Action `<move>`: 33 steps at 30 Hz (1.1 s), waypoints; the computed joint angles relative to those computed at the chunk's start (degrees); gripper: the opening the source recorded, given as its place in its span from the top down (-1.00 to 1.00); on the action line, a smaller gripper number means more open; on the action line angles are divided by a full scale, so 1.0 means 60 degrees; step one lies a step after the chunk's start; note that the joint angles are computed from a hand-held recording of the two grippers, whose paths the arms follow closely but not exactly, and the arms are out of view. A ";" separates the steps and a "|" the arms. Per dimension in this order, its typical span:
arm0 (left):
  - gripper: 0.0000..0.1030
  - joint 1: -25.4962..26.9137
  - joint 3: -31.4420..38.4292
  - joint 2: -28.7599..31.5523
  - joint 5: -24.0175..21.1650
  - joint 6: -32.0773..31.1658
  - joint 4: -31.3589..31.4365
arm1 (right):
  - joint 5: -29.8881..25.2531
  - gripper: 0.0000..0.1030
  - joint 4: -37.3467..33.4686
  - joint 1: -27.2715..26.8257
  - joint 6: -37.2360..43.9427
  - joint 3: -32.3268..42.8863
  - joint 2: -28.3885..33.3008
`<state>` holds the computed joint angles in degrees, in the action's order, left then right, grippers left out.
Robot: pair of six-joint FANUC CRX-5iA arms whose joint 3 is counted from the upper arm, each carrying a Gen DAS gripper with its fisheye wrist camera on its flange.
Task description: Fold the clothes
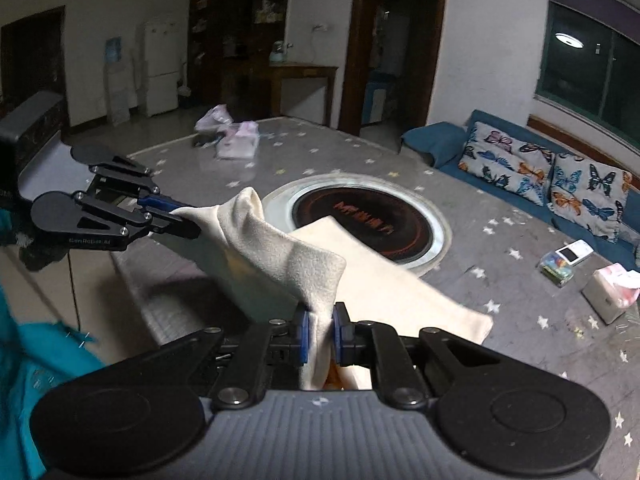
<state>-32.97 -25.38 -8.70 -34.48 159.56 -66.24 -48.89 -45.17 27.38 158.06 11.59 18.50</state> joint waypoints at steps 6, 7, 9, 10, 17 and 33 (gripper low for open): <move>0.79 0.1424 0.0713 0.0922 0.1249 -0.0851 0.0348 | 0.0372 0.84 0.0549 0.0150 -0.0901 0.1277 0.1053; 0.79 0.1672 0.0859 0.1128 0.1462 -0.1019 0.0471 | 0.0413 0.84 0.0678 0.0184 -0.1100 0.1545 0.1283; 0.79 0.2186 0.1190 0.1589 0.1855 -0.1471 0.0932 | 0.0463 0.84 0.0965 0.0257 -0.1542 0.2101 0.1769; 0.79 0.2435 0.1360 0.1824 0.2036 -0.1734 0.1205 | 0.0478 0.84 0.1114 0.0295 -0.1750 0.2351 0.1986; 0.78 0.3742 0.2213 0.3296 0.2689 -0.4005 0.3631 | 0.0534 0.84 0.2527 0.0689 -0.3424 0.3997 0.3636; 0.50 0.3656 0.2836 0.3758 0.1467 -0.2140 0.2855 | 0.0788 0.52 0.2555 0.0637 -0.5425 0.4541 0.4348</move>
